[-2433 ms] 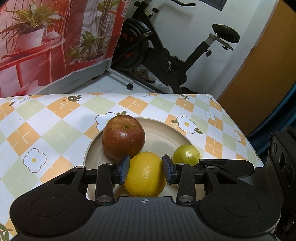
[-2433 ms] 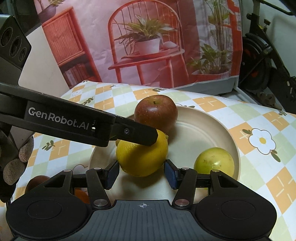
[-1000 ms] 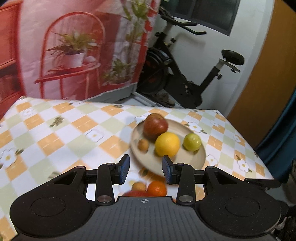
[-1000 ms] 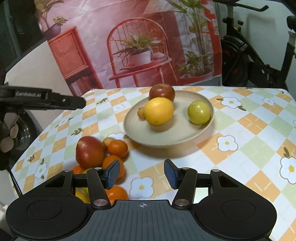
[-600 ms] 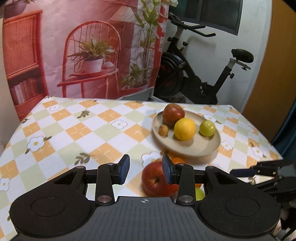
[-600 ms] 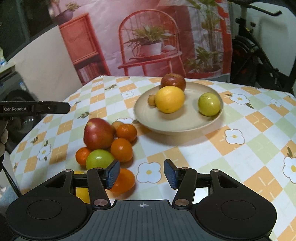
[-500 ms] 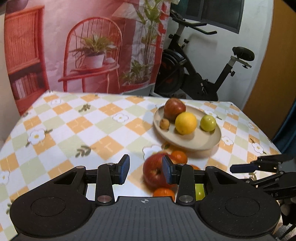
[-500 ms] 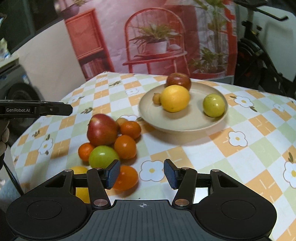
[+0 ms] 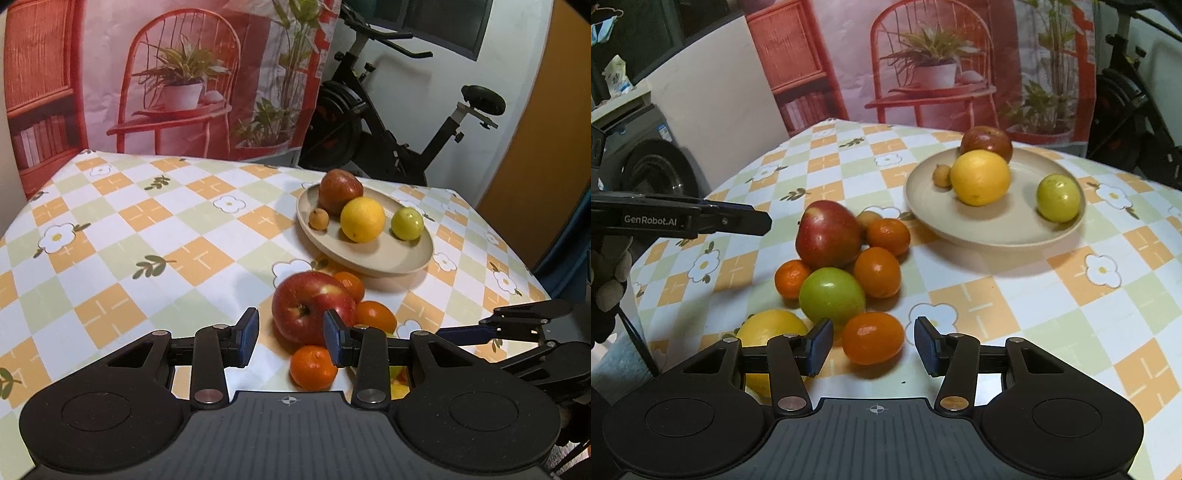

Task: Organize fruits
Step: 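Withdraw both grippers from the plate back toward the fruit pile, then grasp a tangerine with the left gripper while the right gripper grasps another tangerine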

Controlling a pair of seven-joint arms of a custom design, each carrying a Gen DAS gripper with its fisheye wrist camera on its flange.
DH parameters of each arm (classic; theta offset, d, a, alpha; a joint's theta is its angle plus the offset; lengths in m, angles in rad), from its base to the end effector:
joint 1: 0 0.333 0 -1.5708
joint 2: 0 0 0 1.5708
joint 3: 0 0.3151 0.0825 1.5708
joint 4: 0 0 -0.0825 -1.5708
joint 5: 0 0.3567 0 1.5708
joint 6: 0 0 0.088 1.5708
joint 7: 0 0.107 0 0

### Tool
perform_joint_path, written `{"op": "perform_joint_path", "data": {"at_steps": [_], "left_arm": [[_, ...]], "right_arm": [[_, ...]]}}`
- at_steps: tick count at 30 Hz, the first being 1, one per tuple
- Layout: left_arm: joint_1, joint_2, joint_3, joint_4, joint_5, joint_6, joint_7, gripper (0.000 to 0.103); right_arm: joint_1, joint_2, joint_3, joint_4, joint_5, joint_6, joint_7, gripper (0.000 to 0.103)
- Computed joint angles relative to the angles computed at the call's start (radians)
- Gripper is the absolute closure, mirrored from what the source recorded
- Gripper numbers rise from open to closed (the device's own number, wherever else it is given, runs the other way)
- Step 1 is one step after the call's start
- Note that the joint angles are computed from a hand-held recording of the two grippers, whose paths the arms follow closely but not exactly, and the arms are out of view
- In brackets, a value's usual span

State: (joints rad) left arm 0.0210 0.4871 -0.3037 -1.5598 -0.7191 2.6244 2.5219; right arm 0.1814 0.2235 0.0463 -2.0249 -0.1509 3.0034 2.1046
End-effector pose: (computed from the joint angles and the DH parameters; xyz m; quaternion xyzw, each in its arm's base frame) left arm 0.6887 -0.1426 0.4460 -0.4165 0.8117 -0.3971 0.0996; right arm 0.5988 0.1480 0.4446 -0.5989 0.7105 -0.1749 0.3254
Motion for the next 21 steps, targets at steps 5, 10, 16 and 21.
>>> {"op": "perform_joint_path", "data": {"at_steps": [5,10,16,21], "left_arm": [[-0.002,0.003,0.005,0.0,0.015,-0.019,-0.01,0.063],[0.001,0.014,0.008,0.016,0.015,-0.07,-0.045,0.063],[-0.003,0.018,0.013,0.014,0.029,-0.092,-0.064,0.063],[-0.01,0.026,0.018,0.024,0.044,-0.106,-0.074,0.063]], "right_arm": [[-0.062,0.019,0.073,0.002,0.127,0.007,-0.084,0.061],[-0.044,0.035,0.059,0.014,0.144,-0.003,-0.095,0.065],[-0.013,0.04,0.023,0.015,0.08,0.011,-0.052,0.066],[0.017,0.036,-0.017,0.008,0.012,0.027,0.003,0.066]]}}
